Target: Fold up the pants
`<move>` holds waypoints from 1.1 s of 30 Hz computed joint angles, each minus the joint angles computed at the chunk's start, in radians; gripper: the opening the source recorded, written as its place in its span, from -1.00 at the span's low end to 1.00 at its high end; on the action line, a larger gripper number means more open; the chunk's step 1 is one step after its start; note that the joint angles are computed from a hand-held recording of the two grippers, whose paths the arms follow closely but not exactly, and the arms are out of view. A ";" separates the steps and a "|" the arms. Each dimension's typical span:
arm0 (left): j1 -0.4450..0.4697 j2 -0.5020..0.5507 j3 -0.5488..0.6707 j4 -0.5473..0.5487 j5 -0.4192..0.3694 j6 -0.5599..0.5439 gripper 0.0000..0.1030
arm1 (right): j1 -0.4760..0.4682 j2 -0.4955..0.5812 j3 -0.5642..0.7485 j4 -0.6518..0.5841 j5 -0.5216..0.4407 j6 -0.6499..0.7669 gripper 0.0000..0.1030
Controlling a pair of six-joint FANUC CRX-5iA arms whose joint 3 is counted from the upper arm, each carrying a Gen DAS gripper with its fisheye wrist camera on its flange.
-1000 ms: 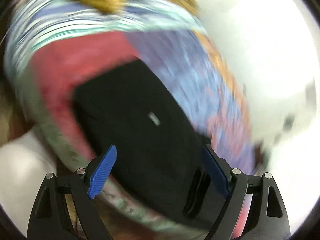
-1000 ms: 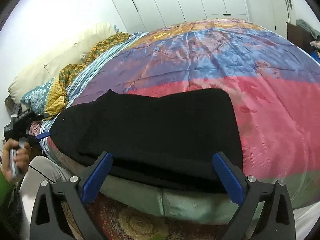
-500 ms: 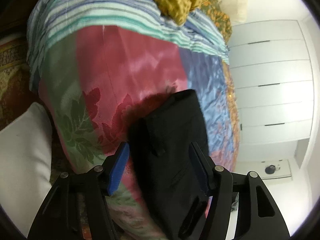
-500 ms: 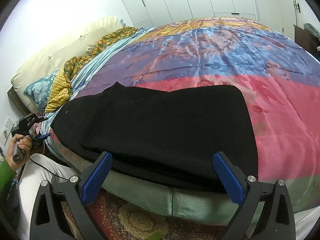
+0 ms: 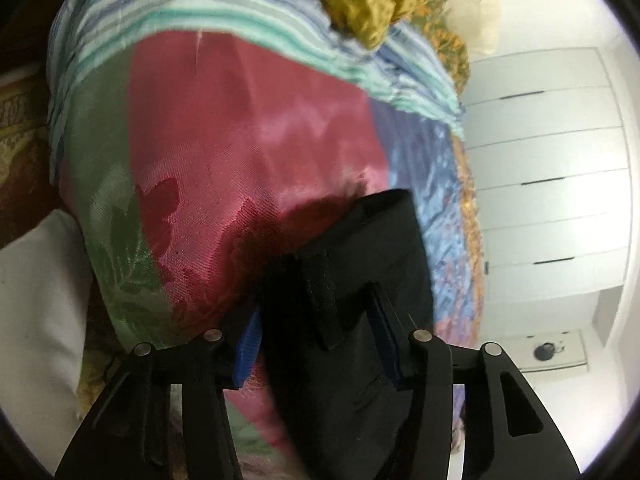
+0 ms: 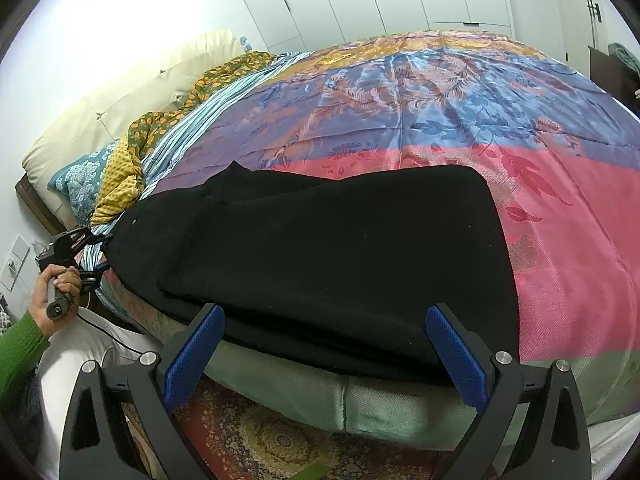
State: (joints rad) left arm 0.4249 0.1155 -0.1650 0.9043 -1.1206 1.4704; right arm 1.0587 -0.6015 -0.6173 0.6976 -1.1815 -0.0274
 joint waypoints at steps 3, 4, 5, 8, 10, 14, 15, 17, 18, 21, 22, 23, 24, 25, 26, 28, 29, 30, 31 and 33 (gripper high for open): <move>-0.003 -0.014 0.019 -0.040 0.011 0.004 -0.45 | 0.001 0.000 -0.001 0.003 0.000 -0.002 0.94; -0.003 -0.028 0.017 -0.042 0.015 -0.014 -0.56 | -0.001 -0.001 -0.003 0.004 0.003 -0.003 0.94; -0.004 -0.046 0.019 -0.048 0.016 -0.031 -0.60 | -0.002 -0.003 -0.006 0.008 0.007 -0.009 0.94; -0.027 -0.089 0.075 -0.104 0.012 -0.080 -0.62 | -0.006 -0.012 -0.016 0.019 0.017 -0.028 0.94; -0.072 -0.122 0.143 -0.168 0.011 -0.152 -0.62 | -0.010 -0.022 -0.024 0.027 0.023 -0.041 0.94; -0.220 -0.176 0.258 -0.259 0.034 -0.318 -0.62 | -0.010 -0.050 -0.045 0.060 0.021 -0.089 0.94; -0.264 -0.186 0.277 -0.264 0.037 -0.358 -0.62 | -0.007 -0.057 -0.049 0.071 0.015 -0.104 0.94; -0.341 -0.192 0.307 -0.255 0.030 -0.408 -0.62 | 0.008 -0.084 -0.070 0.119 -0.014 -0.165 0.94; -0.381 -0.194 0.317 -0.244 0.016 -0.422 -0.62 | 0.019 -0.098 -0.079 0.141 -0.035 -0.195 0.94; -0.496 -0.189 0.336 -0.219 -0.027 -0.432 -0.62 | 0.060 -0.138 -0.105 0.203 -0.118 -0.280 0.94; -0.534 -0.186 0.337 -0.215 -0.033 -0.439 -0.62 | 0.080 -0.153 -0.113 0.221 -0.159 -0.310 0.94; -0.577 -0.183 0.337 -0.217 -0.038 -0.449 -0.62 | 0.099 -0.165 -0.119 0.236 -0.203 -0.341 0.94; -0.626 -0.179 0.335 -0.226 -0.040 -0.458 -0.62 | 0.114 -0.174 -0.123 0.246 -0.241 -0.364 0.94; -0.675 -0.173 0.330 -0.235 -0.039 -0.460 -0.62 | 0.141 -0.182 -0.127 0.259 -0.306 -0.404 0.94; -0.708 -0.163 0.329 -0.241 -0.044 -0.456 -0.62 | 0.160 -0.186 -0.128 0.268 -0.356 -0.433 0.94; -0.801 -0.115 0.345 -0.281 -0.068 -0.436 -0.62 | 0.212 -0.205 -0.138 0.293 -0.472 -0.510 0.94; -0.836 -0.093 0.356 -0.315 -0.081 -0.431 -0.57 | 0.241 -0.214 -0.144 0.303 -0.531 -0.553 0.94; -0.881 -0.054 0.381 -0.368 -0.111 -0.427 -0.53 | 0.271 -0.224 -0.148 0.310 -0.594 -0.597 0.94; -0.913 -0.024 0.400 -0.415 -0.139 -0.430 -0.43 | 0.295 -0.230 -0.152 0.313 -0.643 -0.632 0.94; -0.958 0.020 0.431 -0.504 -0.195 -0.443 -0.39 | 0.351 -0.255 -0.158 0.308 -0.734 -0.700 0.94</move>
State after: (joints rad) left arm -0.5333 0.1355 0.2657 0.4001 -1.3156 1.0274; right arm 1.4100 -0.8565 -0.7757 1.0061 -1.9156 -0.7279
